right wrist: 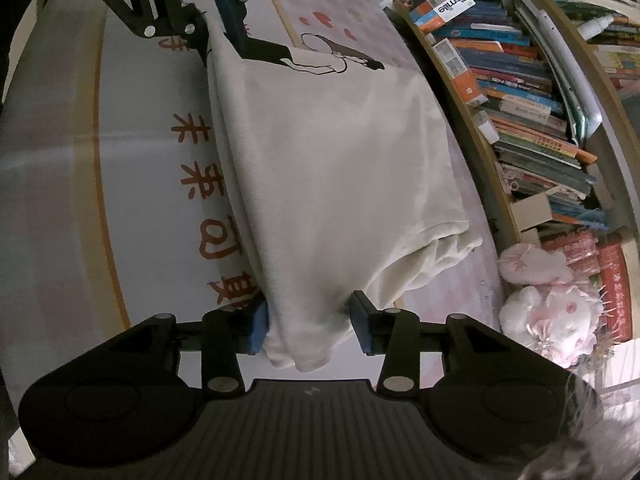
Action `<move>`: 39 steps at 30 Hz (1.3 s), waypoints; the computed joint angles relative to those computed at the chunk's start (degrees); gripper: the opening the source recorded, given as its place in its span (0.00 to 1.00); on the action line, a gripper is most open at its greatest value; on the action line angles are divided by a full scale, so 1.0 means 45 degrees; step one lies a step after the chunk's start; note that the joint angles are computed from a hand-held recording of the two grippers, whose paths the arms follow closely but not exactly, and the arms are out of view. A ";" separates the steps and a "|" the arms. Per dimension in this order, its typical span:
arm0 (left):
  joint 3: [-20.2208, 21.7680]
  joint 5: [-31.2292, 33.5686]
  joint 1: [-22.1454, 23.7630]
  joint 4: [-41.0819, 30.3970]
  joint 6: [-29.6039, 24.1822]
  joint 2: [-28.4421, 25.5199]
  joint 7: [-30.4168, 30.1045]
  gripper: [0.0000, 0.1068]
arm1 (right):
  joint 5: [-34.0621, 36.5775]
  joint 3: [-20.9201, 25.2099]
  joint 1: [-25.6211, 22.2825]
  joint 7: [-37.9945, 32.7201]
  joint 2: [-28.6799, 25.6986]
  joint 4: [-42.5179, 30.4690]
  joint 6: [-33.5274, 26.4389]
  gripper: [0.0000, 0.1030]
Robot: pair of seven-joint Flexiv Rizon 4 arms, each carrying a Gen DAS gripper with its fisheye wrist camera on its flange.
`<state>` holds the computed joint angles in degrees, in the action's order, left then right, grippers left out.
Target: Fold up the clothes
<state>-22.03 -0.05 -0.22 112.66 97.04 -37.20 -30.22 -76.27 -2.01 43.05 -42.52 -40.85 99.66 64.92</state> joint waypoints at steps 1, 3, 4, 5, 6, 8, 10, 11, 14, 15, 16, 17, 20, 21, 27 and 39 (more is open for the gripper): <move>-0.0015 -0.0009 0.0013 -0.0015 -0.0013 -0.0010 -0.0006 0.23 | 0.0134 0.0064 -0.0047 -0.0095 -0.0013 -0.0017 0.0021 0.35; -0.0044 -0.0034 0.0040 -0.0034 -0.0040 -0.0019 -0.0024 0.24 | 0.0382 0.0119 -0.0099 -0.0179 -0.0038 -0.0046 0.0092 0.34; -0.0055 -0.0039 0.0056 -0.0039 -0.0038 -0.0024 -0.0027 0.24 | 0.0475 0.0121 -0.0098 -0.0224 -0.0048 -0.0059 0.0117 0.34; -0.0066 -0.0043 0.0072 -0.0043 -0.0037 -0.0029 -0.0030 0.26 | 0.0533 0.0103 -0.0080 -0.0248 -0.0056 -0.0069 0.0137 0.34; -0.0074 -0.0047 0.0084 -0.0058 -0.0033 -0.0040 -0.0032 0.26 | 0.0597 0.0091 -0.0066 -0.0288 -0.0057 -0.0074 0.0150 0.33; -0.0096 -0.0068 0.0107 -0.0071 -0.0050 -0.0049 -0.0054 0.27 | 0.0725 0.0069 -0.0054 -0.0348 -0.0058 -0.0081 0.0195 0.33; -0.0153 -0.0079 0.0156 -0.0080 -0.0071 -0.0061 -0.0052 0.27 | 0.0850 0.0048 -0.0052 -0.0393 -0.0056 -0.0083 0.0255 0.33; -0.0171 -0.0076 0.0172 -0.0084 -0.0073 -0.0068 -0.0044 0.27 | 0.0912 0.0038 -0.0049 -0.0414 -0.0055 -0.0084 0.0281 0.33; -0.0188 -0.0071 0.0184 -0.0082 -0.0040 -0.0092 -0.0044 0.27 | 0.1080 0.0011 -0.0009 -0.0448 -0.0056 -0.0083 0.0320 0.31; -0.0229 -0.0069 0.0219 -0.0081 -0.0062 -0.0095 -0.0035 0.27 | 0.1185 0.0032 -0.0026 -0.0511 -0.0064 -0.0091 0.0351 0.29; -0.0271 -0.0070 0.0255 -0.0080 -0.0084 -0.0098 -0.0024 0.27 | 0.1330 0.0070 -0.0044 -0.0595 -0.0070 -0.0097 0.0381 0.27; -0.0327 -0.0086 0.0304 -0.0087 -0.0151 -0.0094 -0.0010 0.27 | 0.1411 0.0055 -0.0023 -0.0602 -0.0078 -0.0100 0.0400 0.23; -0.0655 -0.0209 0.0572 -0.0058 -0.0487 -0.0053 0.0090 0.16 | 0.1720 0.0046 -0.0011 -0.0656 -0.0079 -0.0129 0.0488 0.18; -0.0794 -0.0267 0.0672 -0.0039 -0.0612 -0.0044 0.0155 0.12 | 0.1835 0.0045 -0.0011 -0.0680 -0.0077 -0.0140 0.0523 0.15; -0.1974 -0.1155 0.1656 0.0306 -0.2099 0.0559 0.0955 0.04 | 0.4165 0.0867 -0.0407 -0.1815 0.0131 -0.0253 0.0496 0.11; -0.4806 -0.5157 0.4242 0.2040 -0.4718 0.3545 0.2693 0.04 | 1.1062 0.3672 -0.1696 -0.5162 0.1969 -0.0284 0.0363 0.09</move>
<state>-43.66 -23.26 18.87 121.84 75.81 -21.24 -18.10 -26.49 14.51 35.42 -65.75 -31.99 98.38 66.55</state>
